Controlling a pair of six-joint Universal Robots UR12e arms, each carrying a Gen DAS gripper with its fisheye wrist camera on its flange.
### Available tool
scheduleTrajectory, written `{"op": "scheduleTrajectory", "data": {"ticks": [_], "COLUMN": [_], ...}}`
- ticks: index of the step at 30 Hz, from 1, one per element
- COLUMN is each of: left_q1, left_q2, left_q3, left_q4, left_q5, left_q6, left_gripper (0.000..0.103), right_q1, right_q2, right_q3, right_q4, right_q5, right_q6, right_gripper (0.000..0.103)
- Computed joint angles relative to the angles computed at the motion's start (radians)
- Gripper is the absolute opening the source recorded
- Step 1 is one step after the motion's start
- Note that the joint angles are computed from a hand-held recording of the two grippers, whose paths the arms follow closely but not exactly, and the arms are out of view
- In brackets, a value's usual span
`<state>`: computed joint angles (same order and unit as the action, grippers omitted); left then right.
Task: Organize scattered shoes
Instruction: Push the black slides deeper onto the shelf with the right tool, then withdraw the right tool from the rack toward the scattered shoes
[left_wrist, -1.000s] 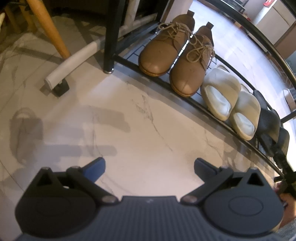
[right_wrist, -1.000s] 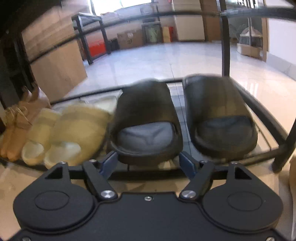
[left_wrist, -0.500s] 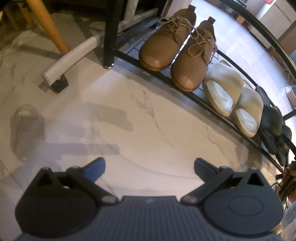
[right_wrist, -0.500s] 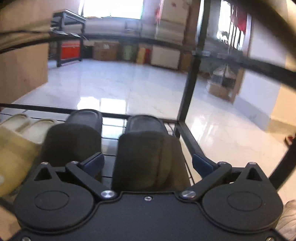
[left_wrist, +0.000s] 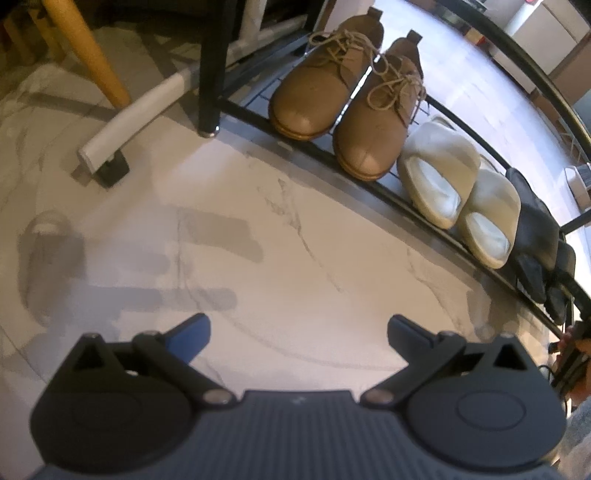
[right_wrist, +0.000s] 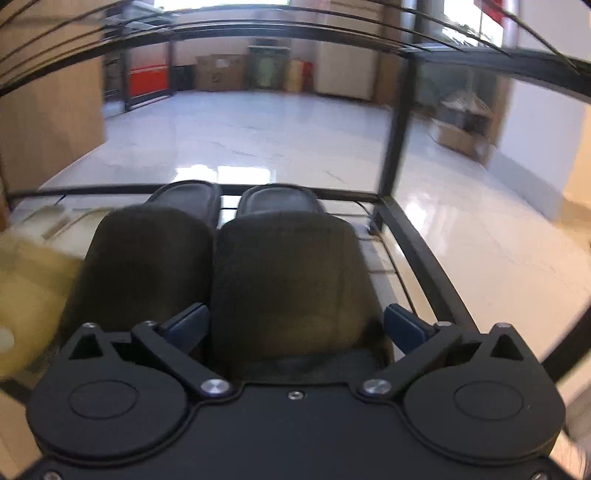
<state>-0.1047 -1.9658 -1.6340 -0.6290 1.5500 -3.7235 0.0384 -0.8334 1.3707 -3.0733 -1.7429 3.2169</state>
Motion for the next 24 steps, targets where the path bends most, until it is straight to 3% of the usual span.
{"op": "scheduleTrajectory", "data": {"ticks": [4, 7, 11, 13, 17, 21, 24], "left_q1": [-0.01, -0.021, -0.042, -0.048, -0.057, -0.078, -0.091], "left_q2": [0.005, 0.01, 0.017, 0.019, 0.025, 0.027, 0.027], "left_q3": [-0.008, -0.019, -0.035, -0.039, -0.048, -0.065, -0.075], "left_q4": [0.06, 0.12, 0.199, 0.216, 0.238, 0.294, 0.322], "left_q5": [0.032, 0.064, 0.114, 0.122, 0.13, 0.18, 0.219], "left_q6": [0.039, 0.088, 0.174, 0.201, 0.241, 0.32, 0.363], "left_gripper": [0.102, 0.102, 0.102, 0.102, 0.102, 0.102, 0.102], "right_q1": [0.016, 0.04, 0.102, 0.127, 0.169, 0.19, 0.192], "right_q2": [-0.08, -0.161, -0.263, -0.302, -0.404, -0.457, -0.459], "right_q3": [0.117, 0.22, 0.319, 0.348, 0.401, 0.457, 0.483], "right_q4": [-0.054, -0.079, -0.145, -0.181, -0.223, -0.274, -0.272], "right_q5": [-0.011, -0.04, -0.194, -0.243, -0.268, -0.266, -0.286], "right_q6": [0.041, -0.011, -0.105, -0.112, 0.026, 0.306, 0.354], "right_gripper": [0.103, 0.103, 0.103, 0.103, 0.103, 0.103, 0.103]}}
